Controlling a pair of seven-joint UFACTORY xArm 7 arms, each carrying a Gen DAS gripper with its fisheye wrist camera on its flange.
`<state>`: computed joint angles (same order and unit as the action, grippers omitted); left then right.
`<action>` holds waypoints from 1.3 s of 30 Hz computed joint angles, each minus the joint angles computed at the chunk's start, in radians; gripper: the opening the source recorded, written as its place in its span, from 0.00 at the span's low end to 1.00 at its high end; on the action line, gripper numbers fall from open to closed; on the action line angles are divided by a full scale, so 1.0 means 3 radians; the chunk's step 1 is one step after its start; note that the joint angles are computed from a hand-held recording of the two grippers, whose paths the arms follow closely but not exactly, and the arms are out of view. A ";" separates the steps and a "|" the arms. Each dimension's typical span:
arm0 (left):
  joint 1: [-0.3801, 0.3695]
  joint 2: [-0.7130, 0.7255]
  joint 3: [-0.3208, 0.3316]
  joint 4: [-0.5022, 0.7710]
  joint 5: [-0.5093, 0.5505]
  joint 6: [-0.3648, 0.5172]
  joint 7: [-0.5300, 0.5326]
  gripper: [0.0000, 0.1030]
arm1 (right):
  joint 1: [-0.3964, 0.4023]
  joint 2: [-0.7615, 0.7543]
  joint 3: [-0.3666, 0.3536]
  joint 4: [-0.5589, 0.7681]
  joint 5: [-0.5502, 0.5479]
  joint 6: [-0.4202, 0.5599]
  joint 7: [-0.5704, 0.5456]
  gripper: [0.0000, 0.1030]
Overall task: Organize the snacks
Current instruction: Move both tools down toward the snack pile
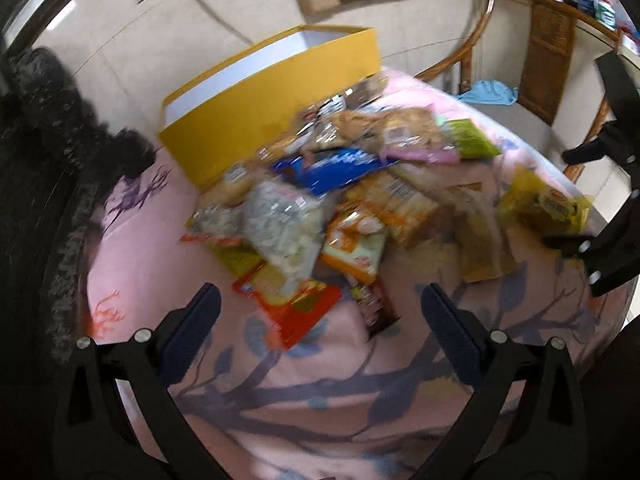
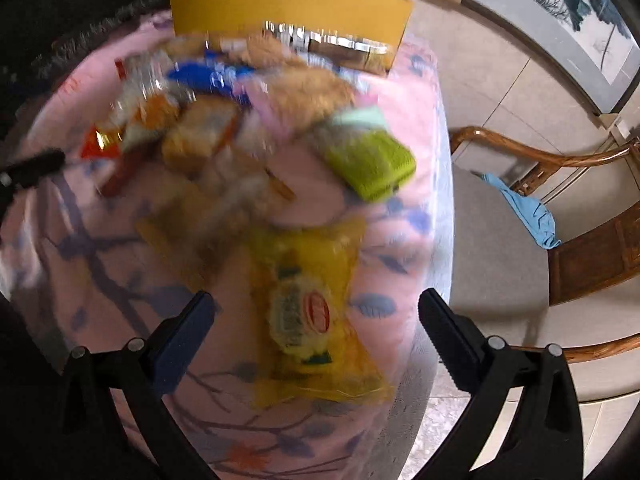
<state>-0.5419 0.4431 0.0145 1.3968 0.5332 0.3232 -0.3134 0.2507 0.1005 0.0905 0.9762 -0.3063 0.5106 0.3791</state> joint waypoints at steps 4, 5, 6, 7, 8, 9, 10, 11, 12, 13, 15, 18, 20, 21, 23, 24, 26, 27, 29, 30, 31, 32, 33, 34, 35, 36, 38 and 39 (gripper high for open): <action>0.0297 0.0149 -0.0378 0.0094 -0.0517 -0.0021 0.0534 0.98 | -0.0011 0.0115 -0.0018 -0.0059 -0.0050 -0.0266 -0.0111 0.99; 0.0288 0.0206 -0.0385 0.0147 -0.0603 0.0029 0.0585 0.98 | -0.0014 0.0144 -0.0023 -0.0065 -0.0038 -0.0358 -0.0134 0.99; 0.0252 0.0246 -0.0354 0.0179 -0.0643 0.0040 0.0596 0.98 | -0.0028 0.0187 -0.0013 -0.0052 0.0042 -0.0438 -0.0199 0.99; 0.0215 0.0267 -0.0311 0.0173 -0.0668 0.0007 0.0575 0.98 | -0.0040 0.0219 -0.0010 -0.0019 0.0114 -0.0443 -0.0260 0.99; 0.0162 0.0302 -0.0242 0.0181 -0.0687 -0.0030 0.0489 0.98 | -0.0033 0.0234 -0.0018 -0.0010 0.0141 -0.0431 -0.0275 0.99; 0.0174 0.0329 -0.0256 0.0203 -0.0760 -0.0016 0.0481 0.98 | -0.0051 0.0247 -0.0008 0.0006 0.0226 -0.0394 -0.0352 0.99; 0.0194 0.0339 -0.0283 0.0211 -0.0830 0.0001 0.0497 0.98 | -0.0093 0.0255 0.0020 0.0025 0.0386 -0.0368 -0.0477 0.99; 0.0143 0.0320 -0.0224 0.0186 -0.0826 -0.0010 0.0427 0.98 | -0.0107 0.0234 0.0028 0.0011 0.0483 -0.0385 -0.0525 0.99; 0.0068 0.0291 -0.0134 0.0153 -0.0770 -0.0034 0.0338 0.98 | -0.0117 0.0226 0.0021 0.0017 0.0537 -0.0402 -0.0559 0.99; -0.0017 0.0258 -0.0034 0.0126 -0.0685 -0.0044 0.0231 0.98 | -0.0103 0.0174 -0.0002 0.0012 0.0530 -0.0391 -0.0523 0.99; -0.0170 0.0170 0.0138 0.0089 -0.0497 -0.0025 -0.0030 0.98 | -0.0002 0.0135 -0.0108 0.0116 0.0203 -0.0213 -0.0191 0.99; -0.0299 0.0033 0.0289 0.0097 -0.0231 0.0016 -0.0453 0.98 | 0.0234 0.0097 -0.0273 0.0450 -0.0420 0.0282 0.0548 0.99; -0.0426 -0.0014 0.0422 0.0223 0.0026 0.0202 -0.0807 0.98 | 0.0109 0.0076 -0.0114 0.0647 -0.0262 0.0439 0.0736 0.99; -0.0482 -0.0032 0.0480 0.0298 0.0148 0.0310 -0.0982 0.98 | 0.0094 0.0061 -0.0088 0.0717 -0.0183 0.0455 0.0793 0.99; -0.0492 -0.0085 0.0491 0.0398 0.0260 0.0451 -0.1209 0.98 | 0.0123 0.0084 -0.0046 0.0940 -0.0247 0.0582 0.0886 0.99; -0.0442 -0.0106 0.0444 0.0451 0.0226 0.0508 -0.1245 0.98 | 0.0171 0.0114 -0.0038 0.1071 -0.0420 0.0684 0.0968 0.99; -0.0362 -0.0162 0.0377 0.0504 0.0213 0.0548 -0.1372 0.98 | 0.0200 0.0140 -0.0020 0.1190 -0.0510 0.0724 0.0967 0.99; -0.0350 -0.0202 0.0376 0.0513 0.0267 0.0573 -0.1481 0.98 | 0.0197 0.0156 -0.0012 0.1229 -0.0495 0.0695 0.0925 0.99; -0.0299 -0.0290 0.0344 0.0478 0.0353 0.0545 -0.1643 0.98 | 0.0232 0.0150 0.0003 0.1309 -0.0521 0.0711 0.0943 0.99; -0.0271 -0.0340 0.0326 0.0449 0.0394 0.0517 -0.1730 0.98 | 0.0246 0.0140 0.0001 0.1338 -0.0553 0.0710 0.0975 0.99; -0.0255 -0.0380 0.0308 0.0427 0.0447 0.0520 -0.1812 0.98 | 0.0273 0.0137 0.0003 0.1375 -0.0614 0.0711 0.1047 0.99; -0.0228 -0.0421 0.0291 0.0411 0.0479 0.0526 -0.1901 0.98 | 0.0298 0.0135 0.0003 0.1410 -0.0672 0.0699 0.1130 0.99; -0.0190 -0.0440 0.0251 0.0421 0.0473 0.0547 -0.1943 0.98 | 0.0316 0.0141 0.0004 0.1438 -0.0717 0.0692 0.1202 0.99; -0.0139 -0.0466 0.0214 0.0409 0.0447 0.0529 -0.2005 0.98 | 0.0338 0.0172 0.0003 0.1509 -0.0768 0.0692 0.1278 0.99; -0.0030 -0.0492 0.0136 0.0406 0.0281 0.0483 -0.2015 0.98 | 0.0355 0.0193 0.0005 0.1575 -0.0784 0.0702 0.1320 0.99; 0.0080 -0.0515 0.0044 0.0393 0.0100 0.0444 -0.1988 0.98 | 0.0376 0.0209 0.0005 0.1629 -0.0804 0.0706 0.1374 0.99; 0.0297 -0.0570 -0.0137 0.0346 -0.0285 0.0359 -0.1963 0.98 | 0.0438 0.0275 -0.0005 0.1815 -0.0855 0.0829 0.1542 0.99; 0.0296 -0.0606 -0.0126 0.0319 -0.0318 0.0390 -0.2042 0.98 | 0.0460 0.0294 -0.0008 0.1865 -0.0848 0.0869 0.1617 0.99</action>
<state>-0.4532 0.2611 -0.0232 1.4926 0.4379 0.4403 -0.9259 0.3886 0.1888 0.0881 1.5357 -0.5608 0.7713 0.8643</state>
